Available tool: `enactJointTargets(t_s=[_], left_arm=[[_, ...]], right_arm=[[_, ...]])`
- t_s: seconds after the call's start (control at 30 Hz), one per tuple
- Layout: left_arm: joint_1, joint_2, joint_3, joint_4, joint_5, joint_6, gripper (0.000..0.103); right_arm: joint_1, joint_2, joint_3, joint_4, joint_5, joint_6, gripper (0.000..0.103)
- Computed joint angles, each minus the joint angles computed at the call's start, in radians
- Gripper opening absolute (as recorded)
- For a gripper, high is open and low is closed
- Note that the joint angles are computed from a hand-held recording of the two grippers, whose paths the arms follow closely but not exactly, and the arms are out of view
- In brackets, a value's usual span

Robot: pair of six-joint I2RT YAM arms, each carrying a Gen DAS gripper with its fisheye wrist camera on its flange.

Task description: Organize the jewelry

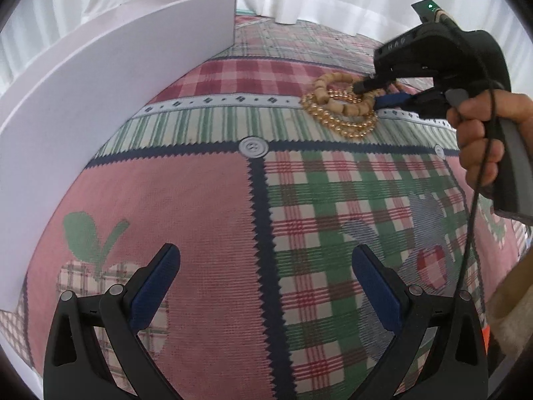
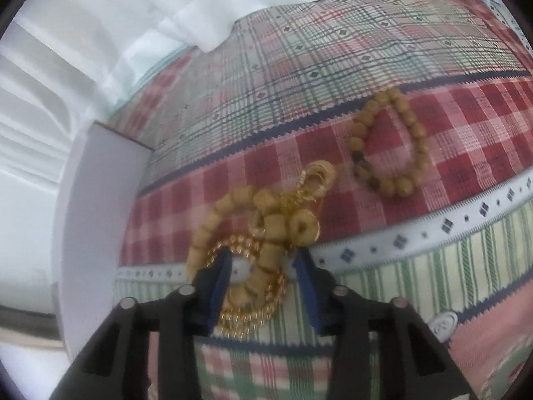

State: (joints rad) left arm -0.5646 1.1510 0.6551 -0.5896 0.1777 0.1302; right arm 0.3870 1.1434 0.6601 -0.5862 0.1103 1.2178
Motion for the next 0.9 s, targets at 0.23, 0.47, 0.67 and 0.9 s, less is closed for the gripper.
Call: enactJointTargets(t_s=[0.23,0.47,0.67,0.9], left_arm=[[0.137,-0.019,-0.008,-0.017,0.052,0.058,0.102],[0.269,-0.057,0.006,-0.064,0.103,0.093,0.102],[0.328,-0.088,0.003,-0.104,0.13,0.128,0.102],[0.309,-0.117,-0.024,-0.095,0.11,0.15,0.102]], right_arm=[[0.134,0.032,0.098,-0.063,0.13,-0.002,0.016],[0.345,0.04,0.228,0.025,0.166,0.02,0.015],[0.436,0.05,0.15,0.097,0.147,0.123,0.016],[0.642,0.037,-0.008,-0.07,0.26,0.402,0.025]])
